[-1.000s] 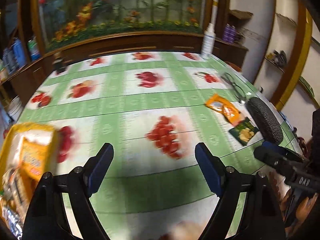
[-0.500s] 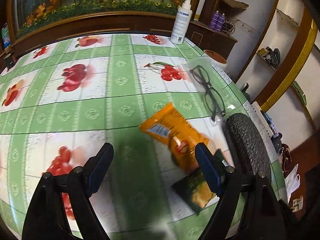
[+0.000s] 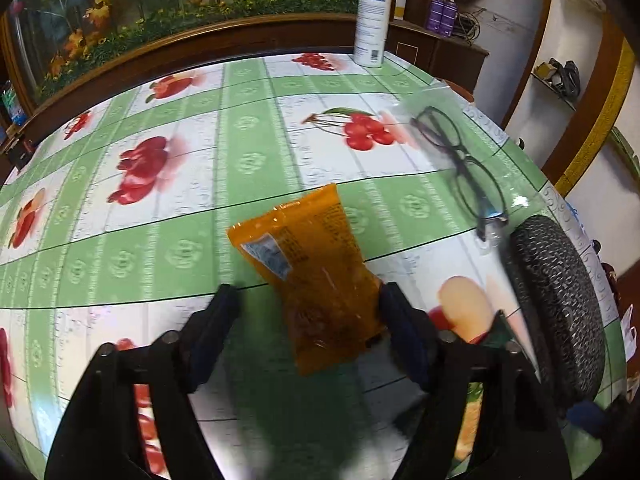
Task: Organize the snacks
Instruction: 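Grasp the small orange snack bag with the left tool while the right tool grasps the green cracker pack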
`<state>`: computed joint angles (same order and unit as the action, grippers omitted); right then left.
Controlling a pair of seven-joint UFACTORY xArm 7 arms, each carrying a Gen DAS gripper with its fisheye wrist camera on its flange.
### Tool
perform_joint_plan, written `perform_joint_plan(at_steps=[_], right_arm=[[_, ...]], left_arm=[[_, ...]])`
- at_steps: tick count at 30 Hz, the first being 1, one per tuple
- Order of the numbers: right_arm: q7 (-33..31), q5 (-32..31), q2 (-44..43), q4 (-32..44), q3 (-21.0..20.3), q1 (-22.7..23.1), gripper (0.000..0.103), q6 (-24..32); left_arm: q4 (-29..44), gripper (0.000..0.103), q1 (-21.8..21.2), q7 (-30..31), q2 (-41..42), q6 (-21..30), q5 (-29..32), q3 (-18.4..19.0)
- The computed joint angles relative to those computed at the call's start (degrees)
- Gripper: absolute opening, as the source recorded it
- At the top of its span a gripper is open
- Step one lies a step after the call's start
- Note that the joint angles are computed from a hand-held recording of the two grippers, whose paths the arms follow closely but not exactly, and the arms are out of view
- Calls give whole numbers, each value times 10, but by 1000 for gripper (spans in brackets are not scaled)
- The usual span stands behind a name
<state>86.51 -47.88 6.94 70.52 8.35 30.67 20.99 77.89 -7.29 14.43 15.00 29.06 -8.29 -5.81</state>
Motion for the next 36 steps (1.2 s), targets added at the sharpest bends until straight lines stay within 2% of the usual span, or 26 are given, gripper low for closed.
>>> perform_joint_plan(at_steps=[4, 7, 9, 10, 15, 18, 20, 25, 29, 30, 31, 33, 35, 36], right_arm=[[-93, 59, 45, 56, 5, 1, 88, 28], [-173, 106, 91, 121, 2, 14, 89, 95], [-203, 120, 115, 159, -9, 30, 90, 145], [-211, 132, 122, 172, -12, 36, 90, 164], [-169, 172, 101, 145, -18, 50, 90, 151], [-172, 184, 111, 151, -19, 46, 90, 158], [-176, 180, 126, 169, -27, 47, 95, 163], [-227, 181, 191, 261, -41, 54, 96, 201], [-276, 175, 257, 367, -59, 83, 95, 282], [-290, 176, 271, 391, -63, 89, 93, 303], [-300, 174, 279, 404, -67, 96, 88, 314], [-308, 172, 277, 402, -72, 102, 73, 307], [-309, 171, 270, 394, -76, 105, 47, 306], [-310, 174, 268, 393, -76, 104, 47, 307]], left_arm=[[-1, 55, 22, 43, -5, 10, -17, 1], [-9, 54, 33, 70, -12, 12, -30, 2], [-13, 54, 39, 87, -16, 14, -41, 3], [-13, 54, 41, 92, -16, 16, -44, 4], [-16, 54, 53, 121, -20, 23, -71, 4], [-18, 54, 56, 136, -23, 26, -84, 5], [-20, 54, 59, 142, -25, 28, -92, 6], [-30, 53, 64, 153, -33, 28, -111, 9], [-36, 53, 66, 161, -38, 26, -121, 11], [-37, 53, 67, 162, -38, 26, -122, 11], [-37, 53, 68, 164, -38, 27, -125, 12], [-36, 53, 68, 168, -38, 27, -127, 12], [-33, 53, 69, 170, -35, 27, -127, 13], [-31, 53, 69, 172, -33, 28, -128, 13]])
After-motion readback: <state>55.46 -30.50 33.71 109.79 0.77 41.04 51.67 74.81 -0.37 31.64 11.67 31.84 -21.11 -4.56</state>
